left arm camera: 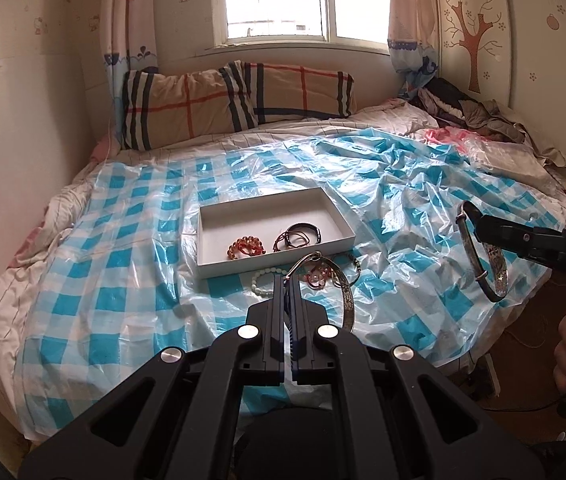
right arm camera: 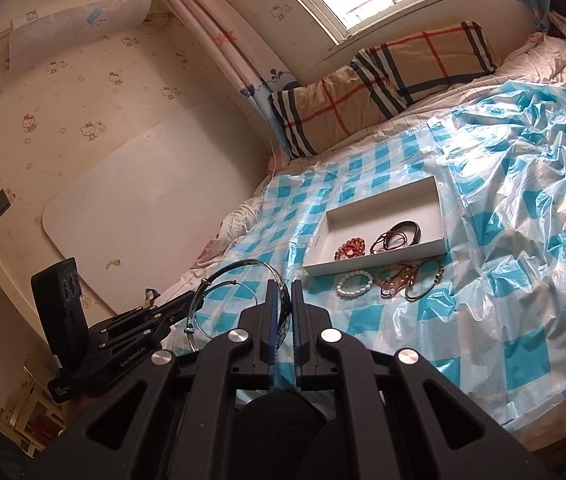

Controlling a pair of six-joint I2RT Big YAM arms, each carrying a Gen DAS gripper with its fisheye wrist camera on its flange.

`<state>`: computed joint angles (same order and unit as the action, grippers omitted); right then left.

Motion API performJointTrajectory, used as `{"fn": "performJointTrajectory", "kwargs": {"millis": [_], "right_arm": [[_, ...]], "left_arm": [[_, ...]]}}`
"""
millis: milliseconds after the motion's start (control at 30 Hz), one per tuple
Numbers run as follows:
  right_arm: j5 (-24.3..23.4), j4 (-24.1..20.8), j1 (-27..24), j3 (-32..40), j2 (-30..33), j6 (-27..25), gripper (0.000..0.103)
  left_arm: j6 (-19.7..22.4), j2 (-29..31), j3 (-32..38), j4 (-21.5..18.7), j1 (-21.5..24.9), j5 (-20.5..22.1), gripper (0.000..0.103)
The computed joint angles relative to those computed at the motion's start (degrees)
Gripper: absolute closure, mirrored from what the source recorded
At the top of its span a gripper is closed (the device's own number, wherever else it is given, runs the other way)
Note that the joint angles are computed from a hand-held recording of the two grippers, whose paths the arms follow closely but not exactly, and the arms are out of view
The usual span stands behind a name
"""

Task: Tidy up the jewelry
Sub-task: 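Grasp a silver bangle with the left tool while the right tool grasps another bangle, then lift both held silver bangles and hold them above the bed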

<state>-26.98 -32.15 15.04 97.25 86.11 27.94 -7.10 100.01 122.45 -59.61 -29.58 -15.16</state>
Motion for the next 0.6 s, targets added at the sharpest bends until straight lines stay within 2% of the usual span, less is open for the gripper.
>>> {"fn": "performJointTrajectory", "kwargs": {"millis": [200, 600], "right_arm": [[-0.1, 0.8, 0.6, 0.1, -0.7, 0.2, 0.096], [-0.2, 1.8, 1.3, 0.5, -1.0, 0.0, 0.096]], "left_arm": [[0.2, -1.3, -0.6, 1.0, -0.5, -1.3, 0.101], [-0.3, -2.5, -1.6, 2.3, -0.4, -1.2, 0.101]]}}
